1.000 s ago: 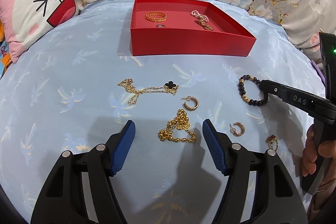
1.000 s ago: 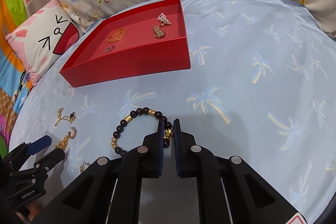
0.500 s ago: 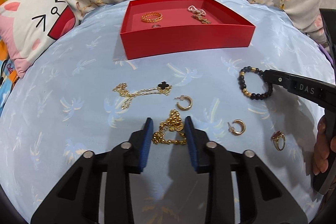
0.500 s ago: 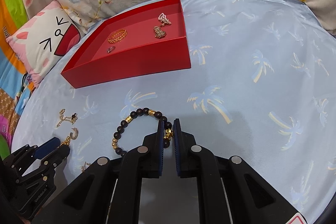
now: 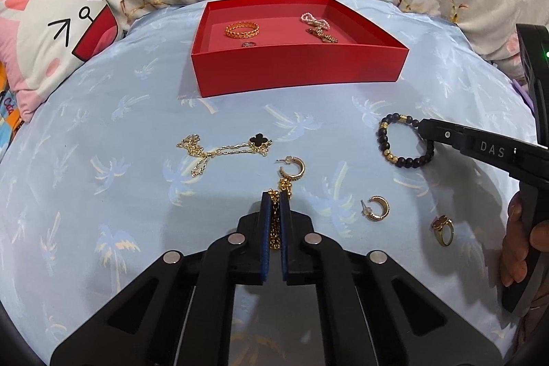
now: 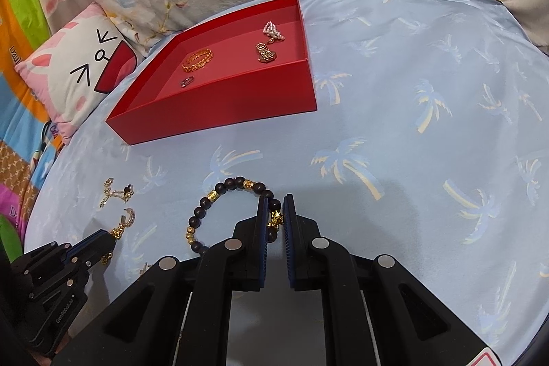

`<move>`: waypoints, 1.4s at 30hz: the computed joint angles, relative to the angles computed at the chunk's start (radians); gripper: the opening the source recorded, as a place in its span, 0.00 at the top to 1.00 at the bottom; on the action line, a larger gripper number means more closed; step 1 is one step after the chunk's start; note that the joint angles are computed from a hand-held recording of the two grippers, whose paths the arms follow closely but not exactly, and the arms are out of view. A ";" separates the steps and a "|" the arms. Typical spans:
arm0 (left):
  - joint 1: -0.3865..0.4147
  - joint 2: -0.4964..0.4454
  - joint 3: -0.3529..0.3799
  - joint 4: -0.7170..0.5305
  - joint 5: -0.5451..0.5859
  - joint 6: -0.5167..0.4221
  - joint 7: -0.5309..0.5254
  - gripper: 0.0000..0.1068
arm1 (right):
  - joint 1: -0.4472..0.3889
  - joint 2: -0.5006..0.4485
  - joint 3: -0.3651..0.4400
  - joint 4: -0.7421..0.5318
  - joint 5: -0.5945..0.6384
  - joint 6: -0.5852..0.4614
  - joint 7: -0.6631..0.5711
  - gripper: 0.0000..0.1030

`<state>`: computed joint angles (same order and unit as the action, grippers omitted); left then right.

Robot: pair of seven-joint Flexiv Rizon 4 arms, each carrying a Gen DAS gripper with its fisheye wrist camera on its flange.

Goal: Organize jewelry
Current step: 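Grasp the gold chain with the left tool while the right tool holds the bead bracelet, then carry the gold chain and bead bracelet into the red box and release both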

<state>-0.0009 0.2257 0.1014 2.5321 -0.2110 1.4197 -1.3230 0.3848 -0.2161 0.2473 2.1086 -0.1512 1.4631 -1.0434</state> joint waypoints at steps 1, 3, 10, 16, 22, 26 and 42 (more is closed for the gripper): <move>-0.009 0.002 0.007 0.001 -0.016 -0.003 0.006 0.97 | -0.001 0.001 0.000 0.002 0.002 0.008 0.000 0.92; -0.035 0.008 0.027 0.003 -0.068 -0.013 0.032 0.97 | -0.002 0.003 0.000 0.009 0.005 0.027 0.001 0.92; -0.061 0.050 0.050 0.001 -0.162 -0.022 0.079 0.97 | -0.005 0.006 0.002 0.020 0.009 0.074 0.006 0.92; -0.052 0.076 0.053 -0.012 -0.180 -0.028 0.091 0.97 | -0.012 0.005 0.012 0.022 0.021 0.094 0.003 0.92; -0.043 0.101 0.056 -0.038 -0.181 -0.043 0.098 0.97 | -0.051 0.012 0.065 0.008 0.070 0.104 -0.050 0.92; -0.032 0.104 0.050 -0.072 -0.165 -0.047 0.106 0.97 | -0.055 0.036 0.074 0.000 0.092 0.115 -0.084 0.92; -0.131 -0.078 0.067 -0.311 -0.475 0.043 0.363 0.97 | -0.001 0.013 -0.008 -0.208 0.055 0.024 -0.169 0.92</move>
